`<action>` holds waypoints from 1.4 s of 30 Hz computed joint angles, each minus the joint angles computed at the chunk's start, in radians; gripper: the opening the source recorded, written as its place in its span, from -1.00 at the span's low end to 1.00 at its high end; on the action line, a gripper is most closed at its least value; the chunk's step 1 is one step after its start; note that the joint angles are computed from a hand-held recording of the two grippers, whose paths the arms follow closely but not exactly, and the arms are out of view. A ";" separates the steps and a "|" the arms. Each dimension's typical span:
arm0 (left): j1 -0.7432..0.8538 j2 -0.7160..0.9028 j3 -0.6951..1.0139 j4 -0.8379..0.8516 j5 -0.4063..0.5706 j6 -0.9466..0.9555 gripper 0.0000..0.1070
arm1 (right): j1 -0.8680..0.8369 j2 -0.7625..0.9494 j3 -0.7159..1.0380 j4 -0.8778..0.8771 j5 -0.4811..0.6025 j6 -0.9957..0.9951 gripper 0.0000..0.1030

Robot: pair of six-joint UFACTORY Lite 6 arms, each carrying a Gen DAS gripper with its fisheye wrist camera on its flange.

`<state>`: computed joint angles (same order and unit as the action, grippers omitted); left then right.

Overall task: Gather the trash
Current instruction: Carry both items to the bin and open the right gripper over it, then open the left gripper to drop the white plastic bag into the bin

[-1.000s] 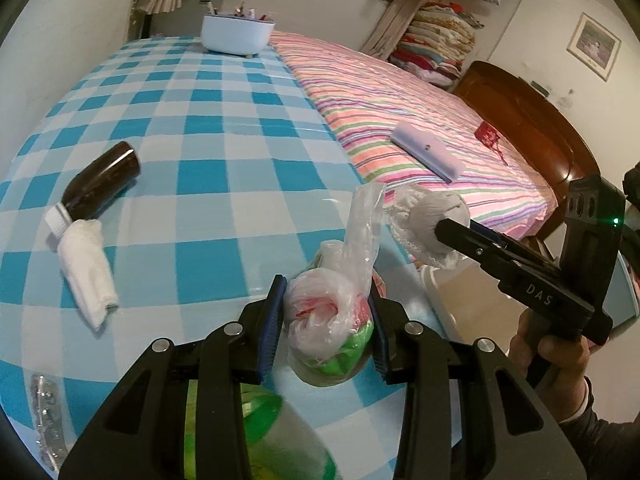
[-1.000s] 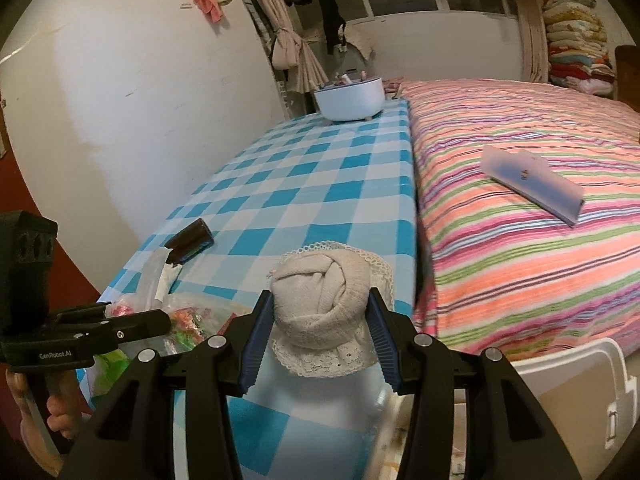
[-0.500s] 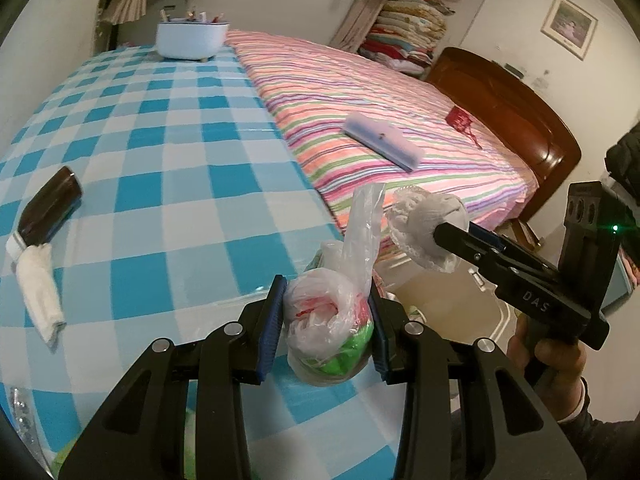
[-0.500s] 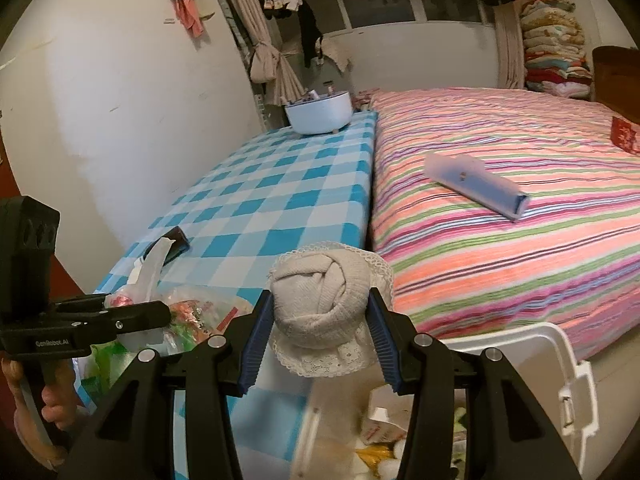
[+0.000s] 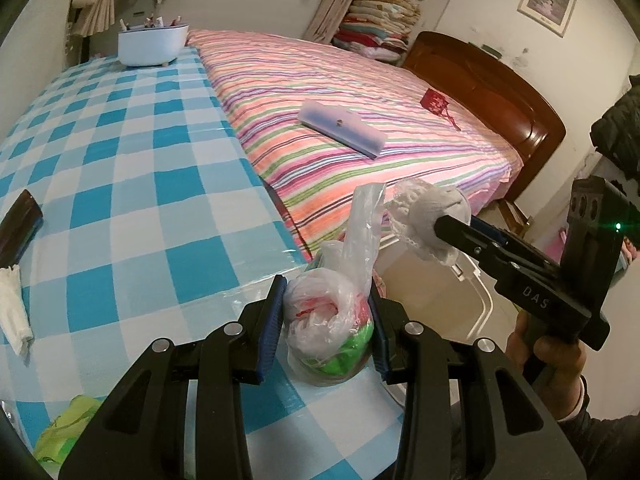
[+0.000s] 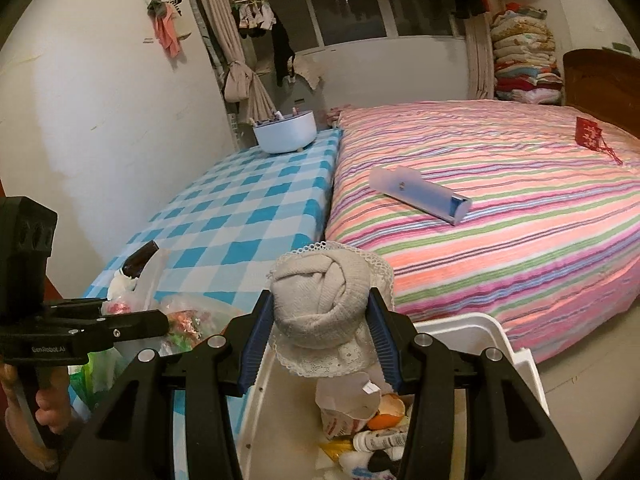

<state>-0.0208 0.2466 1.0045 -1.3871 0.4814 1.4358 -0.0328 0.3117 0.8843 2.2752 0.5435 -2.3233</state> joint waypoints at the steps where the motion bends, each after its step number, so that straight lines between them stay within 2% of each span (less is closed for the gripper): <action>1: -0.002 -0.003 -0.002 0.000 -0.001 -0.001 -0.31 | -0.010 -0.004 -0.009 -0.001 0.008 0.001 -0.08; 7: -0.020 0.007 0.005 -0.004 -0.010 -0.003 -0.31 | -0.082 -0.003 -0.048 -0.044 0.073 0.052 -0.04; 11: -0.042 0.016 0.009 -0.008 -0.024 -0.006 -0.31 | -0.118 -0.013 -0.070 -0.048 0.115 0.068 0.07; 23: -0.114 0.042 0.024 -0.060 -0.028 0.011 -0.31 | -0.162 -0.063 -0.125 0.025 0.181 0.040 0.08; 30: -0.189 0.059 0.027 -0.087 -0.052 0.032 -0.30 | -0.187 -0.076 -0.141 0.053 0.210 0.043 0.08; 38: -0.206 0.078 0.035 -0.082 -0.053 0.041 -0.28 | -0.193 -0.075 -0.138 0.049 0.212 0.051 0.08; 42: -0.212 0.060 0.024 -0.104 -0.072 0.073 -0.17 | -0.193 -0.077 -0.141 0.046 0.214 0.055 0.08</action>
<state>-0.2324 0.3066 1.0283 -1.4913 0.4096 1.5087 -0.2254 0.2343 0.7434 2.3217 0.7576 -2.2685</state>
